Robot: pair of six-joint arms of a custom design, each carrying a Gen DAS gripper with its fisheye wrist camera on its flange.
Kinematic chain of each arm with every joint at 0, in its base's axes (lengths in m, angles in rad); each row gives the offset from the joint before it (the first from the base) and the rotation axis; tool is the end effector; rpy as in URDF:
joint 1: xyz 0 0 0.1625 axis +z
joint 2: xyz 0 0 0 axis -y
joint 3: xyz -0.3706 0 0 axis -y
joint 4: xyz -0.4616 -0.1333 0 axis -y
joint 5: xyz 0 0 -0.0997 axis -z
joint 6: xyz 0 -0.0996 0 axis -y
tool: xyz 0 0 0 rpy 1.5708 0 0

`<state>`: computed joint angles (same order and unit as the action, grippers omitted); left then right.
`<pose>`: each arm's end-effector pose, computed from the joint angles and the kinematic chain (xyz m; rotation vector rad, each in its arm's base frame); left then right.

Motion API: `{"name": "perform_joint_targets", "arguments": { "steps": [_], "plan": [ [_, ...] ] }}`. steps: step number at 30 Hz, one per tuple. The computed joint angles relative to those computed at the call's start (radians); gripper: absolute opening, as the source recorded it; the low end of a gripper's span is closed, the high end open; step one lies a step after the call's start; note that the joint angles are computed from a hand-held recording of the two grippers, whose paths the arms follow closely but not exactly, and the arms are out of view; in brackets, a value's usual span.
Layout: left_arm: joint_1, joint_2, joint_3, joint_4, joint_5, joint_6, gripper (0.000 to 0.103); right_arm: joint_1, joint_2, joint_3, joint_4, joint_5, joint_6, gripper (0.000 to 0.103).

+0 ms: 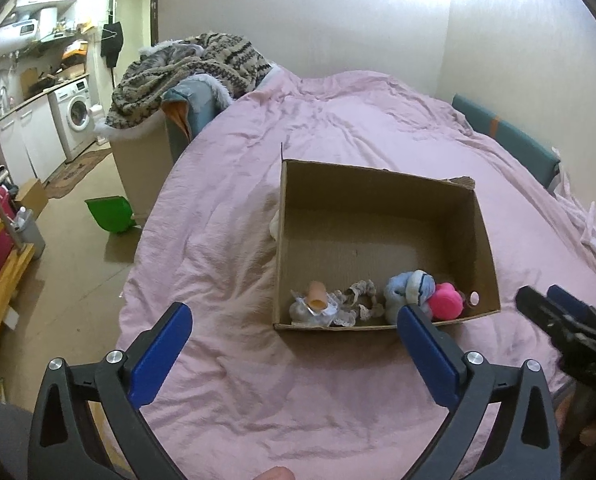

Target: Organize soft objects

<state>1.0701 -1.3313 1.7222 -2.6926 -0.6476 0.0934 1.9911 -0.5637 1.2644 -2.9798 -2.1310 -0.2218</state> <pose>-0.1153 -0.6539 0.3685 0.2406 2.1996 -1.0333 0.3985 -0.6946 0.0637 0.5337 -2.4428 0.9857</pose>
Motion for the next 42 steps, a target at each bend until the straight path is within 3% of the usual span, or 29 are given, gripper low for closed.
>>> {"name": "perform_joint_targets", "arguments": {
  "steps": [6,13,42],
  "plan": [
    [0.003,0.046,-0.015,-0.045,0.050,0.043,0.102,0.006,0.050,-0.045,0.003,-0.065,-0.034,0.103],
    [0.016,0.062,-0.028,0.001,0.026,0.018,0.102,0.006,0.086,-0.085,0.025,-0.108,-0.045,0.103],
    [0.024,0.051,-0.028,0.031,0.013,-0.022,0.102,0.001,0.096,-0.099,0.037,-0.123,-0.039,0.103]
  ]
}}
